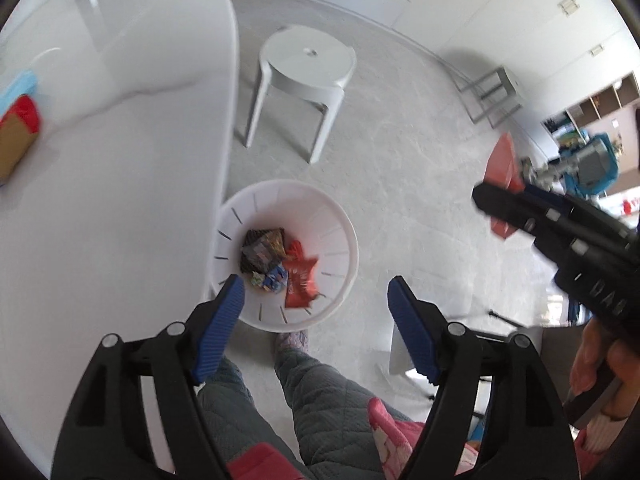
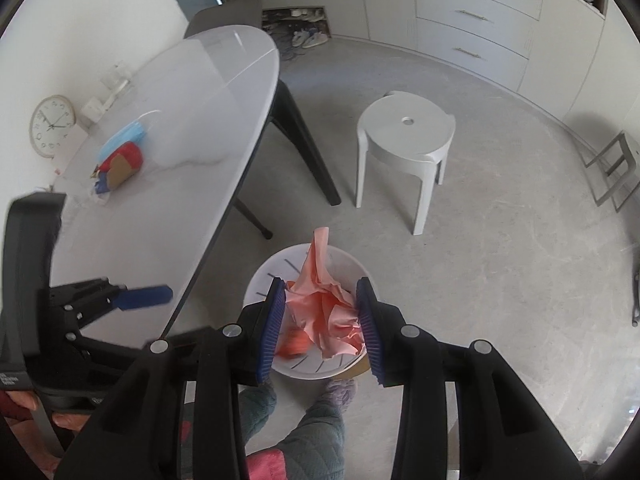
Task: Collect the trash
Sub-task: 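Carry both items over the wastebasket and open both tools to drop them, then grasp the clear plastic bottle with the left tool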
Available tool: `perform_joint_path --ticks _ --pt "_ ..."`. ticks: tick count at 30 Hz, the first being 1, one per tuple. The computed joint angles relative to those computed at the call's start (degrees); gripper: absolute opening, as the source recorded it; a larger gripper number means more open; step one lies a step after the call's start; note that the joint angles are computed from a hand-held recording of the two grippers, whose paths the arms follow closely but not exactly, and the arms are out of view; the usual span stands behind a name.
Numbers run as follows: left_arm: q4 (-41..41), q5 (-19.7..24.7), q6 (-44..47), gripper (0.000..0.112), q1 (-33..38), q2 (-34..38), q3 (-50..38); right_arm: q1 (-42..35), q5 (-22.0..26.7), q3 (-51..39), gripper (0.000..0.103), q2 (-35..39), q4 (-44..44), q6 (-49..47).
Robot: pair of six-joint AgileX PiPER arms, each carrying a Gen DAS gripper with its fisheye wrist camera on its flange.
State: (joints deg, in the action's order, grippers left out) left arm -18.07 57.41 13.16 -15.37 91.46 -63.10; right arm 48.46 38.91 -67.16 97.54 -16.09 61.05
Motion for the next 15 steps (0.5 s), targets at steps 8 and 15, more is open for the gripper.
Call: perform_joint_path --ticks 8,15 --pt "4.30 -3.81 -2.18 0.092 9.03 -8.32 1.29 2.46 -0.51 -5.56 0.070 6.17 3.95 -5.54" --pt "2.73 -2.88 2.27 0.095 20.07 -11.86 1.08 5.74 8.71 -16.40 0.100 11.56 2.25 0.02"
